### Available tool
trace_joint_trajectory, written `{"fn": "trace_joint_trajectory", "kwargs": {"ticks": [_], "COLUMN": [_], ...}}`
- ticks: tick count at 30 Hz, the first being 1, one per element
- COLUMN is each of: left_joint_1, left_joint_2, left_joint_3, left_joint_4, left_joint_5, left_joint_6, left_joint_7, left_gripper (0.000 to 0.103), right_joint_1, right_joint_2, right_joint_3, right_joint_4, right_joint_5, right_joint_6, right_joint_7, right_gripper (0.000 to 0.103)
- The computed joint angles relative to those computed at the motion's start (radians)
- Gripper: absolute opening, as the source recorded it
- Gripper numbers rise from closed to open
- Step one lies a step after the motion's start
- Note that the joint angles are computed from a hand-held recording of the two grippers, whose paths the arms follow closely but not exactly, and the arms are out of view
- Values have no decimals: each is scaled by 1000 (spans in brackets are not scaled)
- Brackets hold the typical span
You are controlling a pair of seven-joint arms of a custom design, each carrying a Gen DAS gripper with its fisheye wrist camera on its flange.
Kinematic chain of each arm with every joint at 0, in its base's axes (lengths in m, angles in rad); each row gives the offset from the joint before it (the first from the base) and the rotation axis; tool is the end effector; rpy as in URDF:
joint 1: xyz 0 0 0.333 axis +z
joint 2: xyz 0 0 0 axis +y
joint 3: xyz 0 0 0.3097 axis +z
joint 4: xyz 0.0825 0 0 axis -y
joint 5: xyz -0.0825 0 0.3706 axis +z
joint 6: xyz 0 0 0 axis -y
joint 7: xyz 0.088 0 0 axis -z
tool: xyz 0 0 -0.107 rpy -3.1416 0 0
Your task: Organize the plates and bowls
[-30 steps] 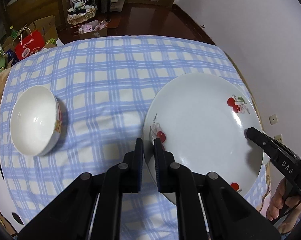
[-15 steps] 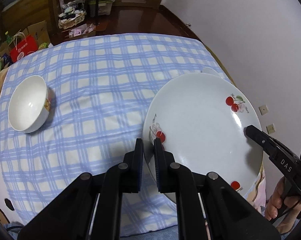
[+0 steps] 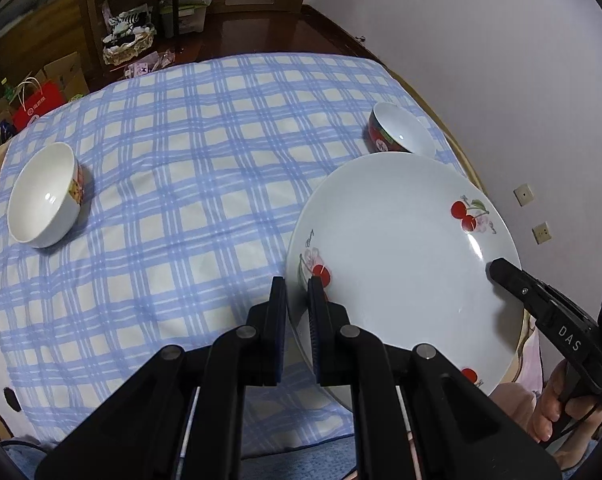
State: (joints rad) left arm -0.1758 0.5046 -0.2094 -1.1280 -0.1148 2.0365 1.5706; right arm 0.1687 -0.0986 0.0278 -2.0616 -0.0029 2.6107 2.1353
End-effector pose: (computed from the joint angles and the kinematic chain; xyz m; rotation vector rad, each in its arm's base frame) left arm 0.6779 -0.2367 0.5664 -1.7712 2.4226 -0.7000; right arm 0.5495 0.1100 0.5516 -1.4328 2.0818 -0.3400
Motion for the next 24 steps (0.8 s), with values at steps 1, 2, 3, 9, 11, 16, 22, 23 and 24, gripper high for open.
{"fn": "trace_joint_trajectory", "kwargs": {"ticks": [1, 2, 3, 9, 11, 16, 22, 23, 24], "left_joint_1": [-3, -6, -8, -19, -23, -30, -43, -45, -44], "left_joint_2": [-3, -6, -6, 5, 12, 41, 65, 74, 81], "left_joint_3": [0, 0, 0, -4, -2, 1, 13, 15, 14], "left_joint_4": [-8, -18, -24, -51, -55, -44, -39, -32, -28], "left_joint_5": [3, 7, 10, 16, 20, 33, 66, 72, 71], "left_joint_6": [0, 6, 9, 20, 22, 13, 30, 28, 29], "left_joint_7": [-1, 0, 1, 14, 9, 9, -12, -18, -19], "left_gripper": [10, 10, 10, 10, 10, 11, 11, 11, 11], "right_joint_1": [0, -1, -1, -8, -7, -7, -7, -6, -4], "right_joint_2": [-6, -10, -14, -21, -14, 12, 51, 57, 63], "right_joint_3": [0, 0, -1, -7, -10, -14, -3, -2, 0], "right_joint_4": [-12, -23, -34, -88, -94, -90, -73, -69, -63], "right_joint_5": [-2, -2, 1, 18, 32, 64, 6, -12, -36], "right_joint_6": [6, 12, 17, 50, 47, 32, 22, 18, 12], "right_joint_7": [1, 0, 0, 0, -20, -53, -9, 3, 24], "right_gripper": [9, 9, 9, 9, 9, 9, 11, 11, 11]}}
